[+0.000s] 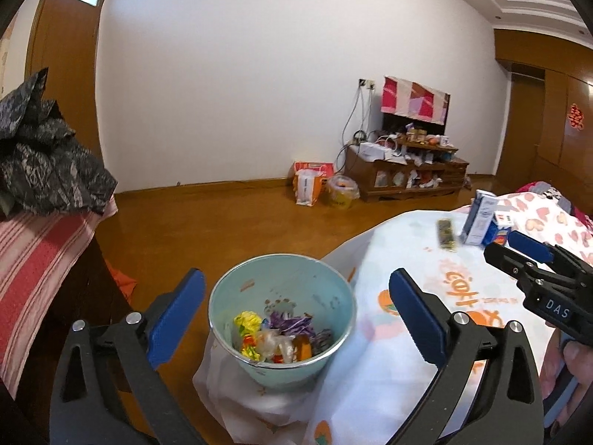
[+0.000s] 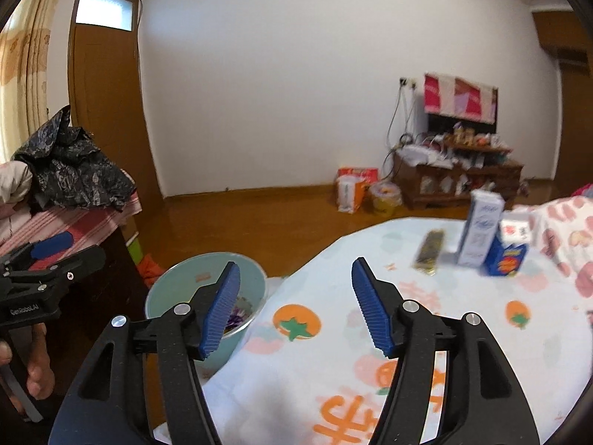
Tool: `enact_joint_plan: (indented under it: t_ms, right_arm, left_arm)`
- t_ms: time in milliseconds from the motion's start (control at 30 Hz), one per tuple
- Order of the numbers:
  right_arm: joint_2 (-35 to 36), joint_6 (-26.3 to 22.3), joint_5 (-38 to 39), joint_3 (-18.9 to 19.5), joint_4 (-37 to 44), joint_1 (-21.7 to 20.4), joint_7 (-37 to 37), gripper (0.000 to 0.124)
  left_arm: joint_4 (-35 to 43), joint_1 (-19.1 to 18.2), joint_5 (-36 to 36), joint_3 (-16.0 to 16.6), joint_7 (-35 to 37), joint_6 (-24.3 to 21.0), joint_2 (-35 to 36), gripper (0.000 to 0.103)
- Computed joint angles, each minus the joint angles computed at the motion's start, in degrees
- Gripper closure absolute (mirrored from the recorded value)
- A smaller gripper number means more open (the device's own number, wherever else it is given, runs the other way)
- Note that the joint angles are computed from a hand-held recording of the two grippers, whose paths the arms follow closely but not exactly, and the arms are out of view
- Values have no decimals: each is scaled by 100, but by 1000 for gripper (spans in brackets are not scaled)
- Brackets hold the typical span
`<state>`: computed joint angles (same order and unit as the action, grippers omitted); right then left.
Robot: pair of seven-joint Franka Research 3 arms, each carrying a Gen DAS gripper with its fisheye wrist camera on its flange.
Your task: Collect trash
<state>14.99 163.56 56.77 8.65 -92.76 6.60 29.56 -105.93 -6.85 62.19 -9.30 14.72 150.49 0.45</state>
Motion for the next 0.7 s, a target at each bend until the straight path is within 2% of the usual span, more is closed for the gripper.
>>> enact_joint_plan:
  t_ms: [67,700]
  right_arm:
    - [-109,162,124,36,-125,-16,-147,61]
    - [-333,284,721,-60,-342,80,-699,56]
  left_arm:
    - [-15,-11,18,-13,10,5,-34,6]
    - [23,-68,81,-66,53,-63,-52,6]
